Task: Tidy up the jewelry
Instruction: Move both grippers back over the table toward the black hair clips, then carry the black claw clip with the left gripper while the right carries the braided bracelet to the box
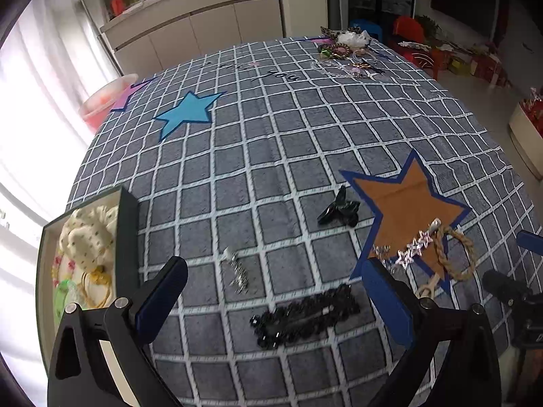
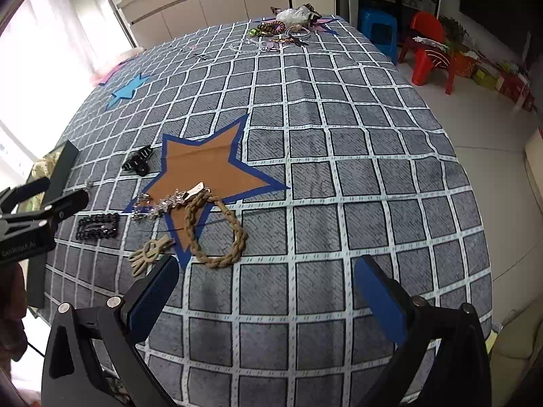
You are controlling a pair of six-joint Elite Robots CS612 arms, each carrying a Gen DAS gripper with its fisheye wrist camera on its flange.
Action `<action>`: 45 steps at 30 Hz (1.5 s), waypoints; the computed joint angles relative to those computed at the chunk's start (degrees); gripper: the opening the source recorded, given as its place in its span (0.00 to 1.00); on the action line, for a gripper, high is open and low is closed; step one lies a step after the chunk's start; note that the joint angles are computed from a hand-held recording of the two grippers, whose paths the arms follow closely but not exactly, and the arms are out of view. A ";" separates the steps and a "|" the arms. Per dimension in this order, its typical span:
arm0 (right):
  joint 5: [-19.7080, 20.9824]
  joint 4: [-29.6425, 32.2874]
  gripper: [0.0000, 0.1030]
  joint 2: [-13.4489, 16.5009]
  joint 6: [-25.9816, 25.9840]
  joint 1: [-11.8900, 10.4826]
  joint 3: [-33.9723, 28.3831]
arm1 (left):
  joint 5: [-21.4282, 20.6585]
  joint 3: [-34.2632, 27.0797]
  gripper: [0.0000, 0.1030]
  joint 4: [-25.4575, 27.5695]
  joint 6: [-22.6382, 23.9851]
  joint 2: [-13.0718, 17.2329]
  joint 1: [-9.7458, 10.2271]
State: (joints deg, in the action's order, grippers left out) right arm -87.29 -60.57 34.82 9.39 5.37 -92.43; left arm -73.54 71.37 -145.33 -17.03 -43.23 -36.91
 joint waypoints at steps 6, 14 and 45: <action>-2.94 -1.16 0.95 -0.15 -3.42 0.70 1.92 | -4.11 -4.90 1.00 2.08 0.66 3.07 0.84; -4.19 -2.69 0.76 -0.26 -6.27 1.24 3.67 | -4.88 -9.79 0.88 5.73 3.72 6.09 0.44; 1.99 -3.71 0.06 -0.09 -3.72 0.52 0.37 | -4.35 1.12 0.43 -5.31 0.75 -1.37 -0.38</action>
State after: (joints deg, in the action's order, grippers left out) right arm -85.31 -64.28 34.73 5.67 5.88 -92.06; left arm -77.89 72.49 -150.65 -16.28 -44.61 -37.29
